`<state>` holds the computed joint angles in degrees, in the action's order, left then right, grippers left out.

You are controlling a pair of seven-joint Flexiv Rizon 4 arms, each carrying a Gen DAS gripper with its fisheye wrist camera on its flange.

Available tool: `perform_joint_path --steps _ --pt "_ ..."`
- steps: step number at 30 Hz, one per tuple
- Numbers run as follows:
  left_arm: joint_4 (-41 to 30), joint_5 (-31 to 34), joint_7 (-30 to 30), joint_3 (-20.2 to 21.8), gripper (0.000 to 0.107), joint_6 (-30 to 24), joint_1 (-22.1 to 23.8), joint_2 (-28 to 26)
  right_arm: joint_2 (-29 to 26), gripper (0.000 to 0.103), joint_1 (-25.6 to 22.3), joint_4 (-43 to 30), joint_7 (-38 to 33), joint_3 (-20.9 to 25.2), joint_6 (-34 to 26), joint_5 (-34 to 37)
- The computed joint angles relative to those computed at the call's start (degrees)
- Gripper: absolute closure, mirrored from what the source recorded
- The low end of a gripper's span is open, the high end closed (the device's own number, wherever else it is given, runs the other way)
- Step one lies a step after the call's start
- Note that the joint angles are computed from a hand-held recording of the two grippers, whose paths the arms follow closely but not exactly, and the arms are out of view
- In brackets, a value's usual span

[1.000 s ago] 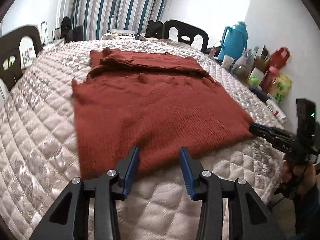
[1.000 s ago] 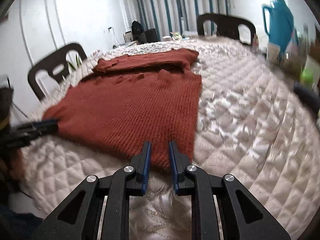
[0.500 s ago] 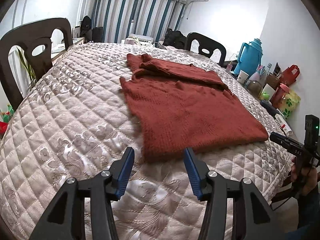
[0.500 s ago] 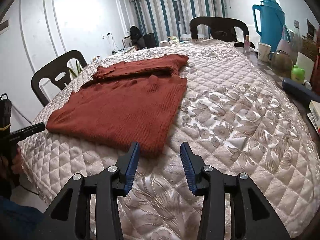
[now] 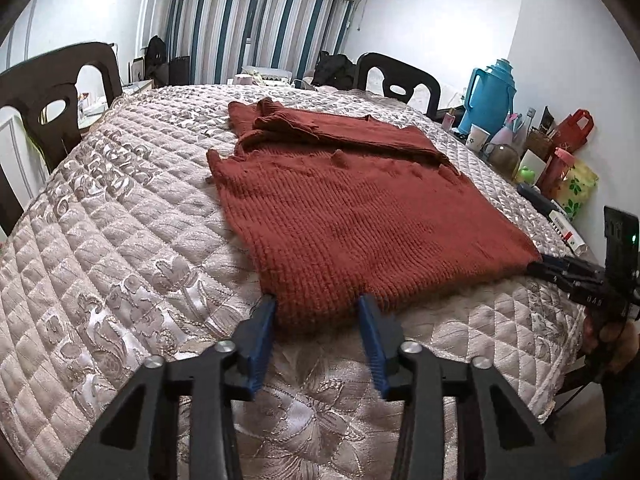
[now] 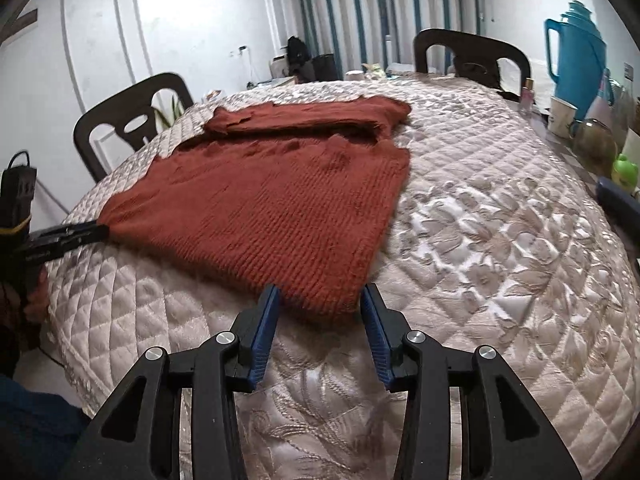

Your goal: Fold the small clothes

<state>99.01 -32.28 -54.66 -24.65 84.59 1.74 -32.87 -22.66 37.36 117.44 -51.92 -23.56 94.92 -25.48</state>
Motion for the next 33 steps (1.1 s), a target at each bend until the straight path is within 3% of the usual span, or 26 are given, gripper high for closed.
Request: perform_joint_path --steps 2,5,8,13,18,26,30,33 --pt "0.4 -0.7 0.3 -1.1 0.077 0.0 1.0 0.1 -0.1 0.070 -1.9 -0.3 -1.3 2.6 -0.3 -0.1" --pt "0.9 -2.5 1.4 -3.8 0.085 -0.3 3.0 0.0 -0.3 0.080 -2.1 -0.5 -1.7 2.7 -0.3 -0.4" --pt "1.6 -5.1 3.5 -7.3 0.088 -0.2 5.3 0.1 -0.1 0.090 -7.7 -1.6 -3.5 9.2 -0.4 1.0" --pt "3.7 -11.9 8.5 -17.0 0.089 2.0 12.1 0.4 0.7 0.092 -13.2 -2.1 -6.0 15.8 1.3 3.5" --pt "4.7 -15.5 10.6 -22.3 0.089 2.9 16.0 0.9 1.1 0.092 -18.2 -2.8 -8.4 22.3 4.1 7.3" --pt "8.6 -21.0 13.6 -33.5 0.089 4.2 25.0 3.2 4.4 0.093 -21.8 -1.7 -11.6 27.8 5.6 10.4" --pt "7.1 -20.0 13.7 -35.7 0.089 5.2 26.3 2.0 4.1 0.093 -25.4 -3.1 -12.7 31.8 7.6 11.1" --pt "1.8 -16.7 11.5 -31.2 0.089 2.4 22.7 0.4 1.2 0.093 -31.1 -7.3 -13.4 37.6 8.2 9.6"
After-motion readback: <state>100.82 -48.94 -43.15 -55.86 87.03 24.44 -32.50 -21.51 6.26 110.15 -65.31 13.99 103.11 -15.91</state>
